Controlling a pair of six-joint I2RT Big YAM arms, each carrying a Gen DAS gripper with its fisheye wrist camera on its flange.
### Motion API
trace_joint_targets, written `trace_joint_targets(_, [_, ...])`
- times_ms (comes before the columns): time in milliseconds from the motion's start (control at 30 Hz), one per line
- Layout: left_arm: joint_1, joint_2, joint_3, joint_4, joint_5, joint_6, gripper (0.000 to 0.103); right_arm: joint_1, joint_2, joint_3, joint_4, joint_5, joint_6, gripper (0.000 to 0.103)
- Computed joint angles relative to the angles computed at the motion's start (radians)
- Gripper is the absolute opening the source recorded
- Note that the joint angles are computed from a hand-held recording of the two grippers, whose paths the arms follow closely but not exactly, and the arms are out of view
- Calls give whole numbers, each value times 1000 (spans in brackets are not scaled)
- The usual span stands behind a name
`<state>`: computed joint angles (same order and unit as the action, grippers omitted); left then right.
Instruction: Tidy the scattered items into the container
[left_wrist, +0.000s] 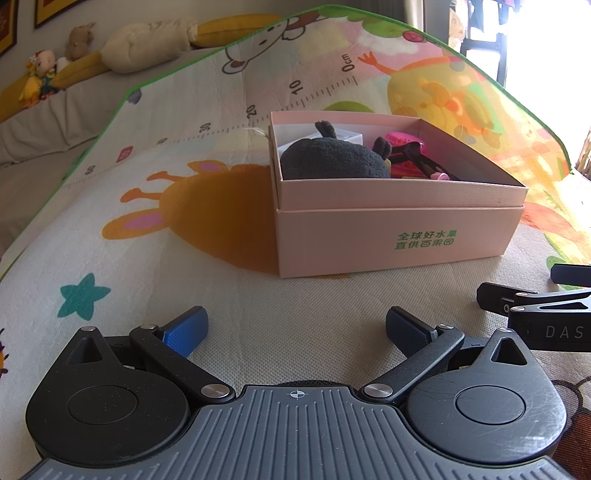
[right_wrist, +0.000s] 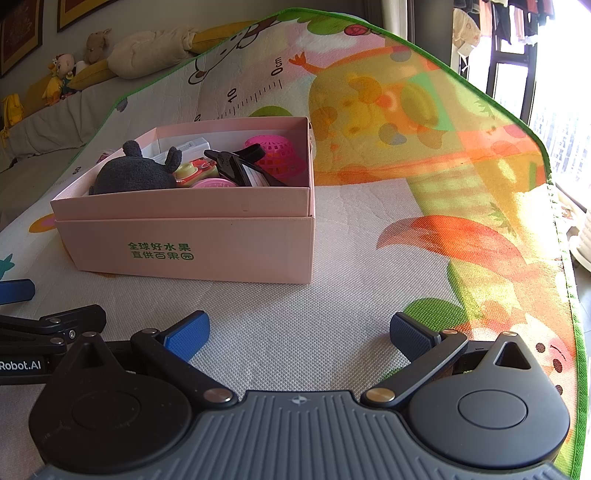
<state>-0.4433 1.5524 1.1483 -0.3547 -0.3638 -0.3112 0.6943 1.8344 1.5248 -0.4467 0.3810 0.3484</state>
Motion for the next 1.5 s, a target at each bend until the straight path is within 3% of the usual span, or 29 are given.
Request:
trace_joint_targets(800, [7, -2, 4, -9, 14, -2, 103, -1, -5, -8, 9, -15, 7, 103])
trace_joint_targets(933, [10, -17, 6, -55, 43, -18, 103, 2, -3, -6, 7, -13, 3, 103])
trace_joint_targets(1133, [-25, -4, 55, -181, -34, -124, 103, 2, 4, 3, 2, -7, -2, 103])
trace_joint_targets(1233, [-31, -5, 41, -154, -63, -141, 103, 1, 5, 5, 2, -8, -3, 103])
trace_joint_targets(1500, [-33, -15, 34, -174, -99, -161, 103, 4, -1, -5, 7, -7, 6, 103])
